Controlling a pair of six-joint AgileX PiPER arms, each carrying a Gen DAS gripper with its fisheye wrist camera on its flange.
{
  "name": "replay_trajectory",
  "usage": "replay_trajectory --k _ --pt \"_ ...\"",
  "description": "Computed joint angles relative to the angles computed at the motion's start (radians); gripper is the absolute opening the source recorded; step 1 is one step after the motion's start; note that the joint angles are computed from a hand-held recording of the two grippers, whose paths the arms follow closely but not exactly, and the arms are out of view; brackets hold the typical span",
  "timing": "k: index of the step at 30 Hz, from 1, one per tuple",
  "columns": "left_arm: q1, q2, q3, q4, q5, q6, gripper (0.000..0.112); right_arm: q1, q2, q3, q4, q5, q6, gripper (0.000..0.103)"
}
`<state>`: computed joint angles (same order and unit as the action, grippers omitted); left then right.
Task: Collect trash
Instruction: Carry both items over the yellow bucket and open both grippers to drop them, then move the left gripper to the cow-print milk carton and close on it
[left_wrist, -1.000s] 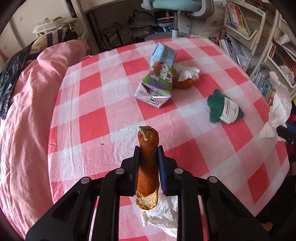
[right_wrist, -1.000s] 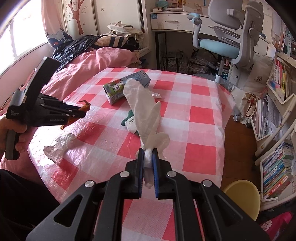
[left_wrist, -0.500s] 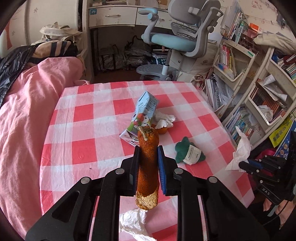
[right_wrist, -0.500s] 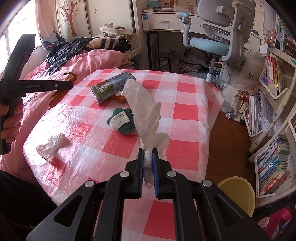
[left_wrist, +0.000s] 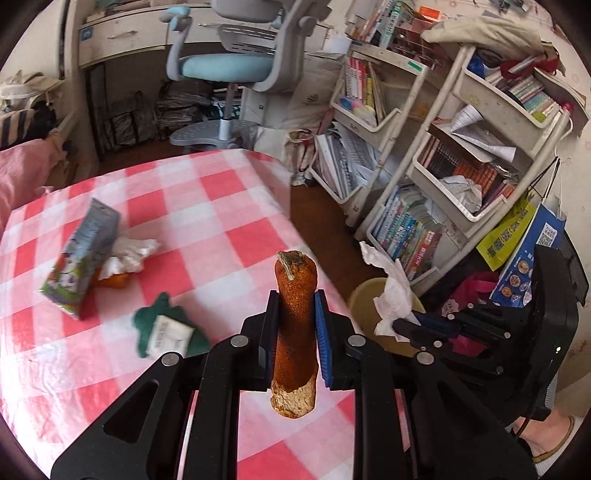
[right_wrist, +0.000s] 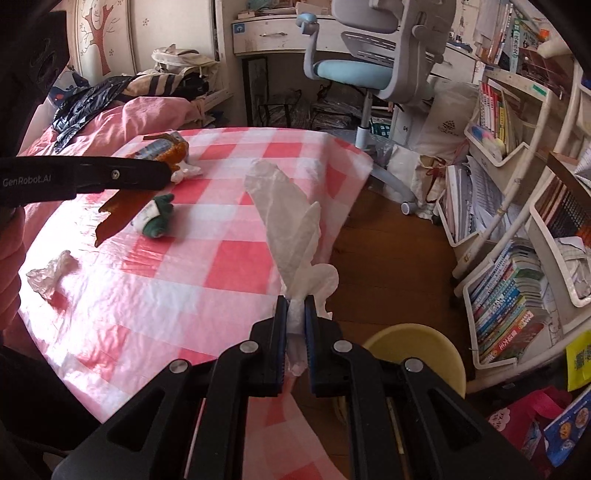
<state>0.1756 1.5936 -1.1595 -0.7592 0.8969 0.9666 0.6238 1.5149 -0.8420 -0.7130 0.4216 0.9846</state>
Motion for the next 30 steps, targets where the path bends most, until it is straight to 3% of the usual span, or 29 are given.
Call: replay_trajectory --k 8,14,16,18,23,30 --pt "-0.351 0.051 0.030 0.023 -0.192 -0.214 0.018 -0.228 -0.038 0.117 0.128 -0.087 -0.207 0.010" --pt "-0.555 0.171 -0.018 0.094 -0.304 -0.399 0.018 -0.400 -0.029 0.186 0.416 -0.159 -0.545 0.011" --pt "-0.600 0.226 -0.054 0.143 -0.307 -0.470 0.018 -0.436 -0.010 0.183 0.429 -0.139 -0.551 0.025" --pt "-0.625 0.251 -0.065 0.173 -0.308 -0.495 0.021 -0.476 0.006 0.172 0.476 -0.116 -0.578 0.033" --pt "-0.621 0.215 -0.038 0.247 -0.337 -0.541 0.039 -0.526 -0.016 0.185 0.567 -0.137 -0.626 0.038" --pt "-0.452 0.063 0.023 0.269 -0.344 -0.496 0.049 -0.440 -0.035 0.175 0.483 -0.169 -0.540 0.044"
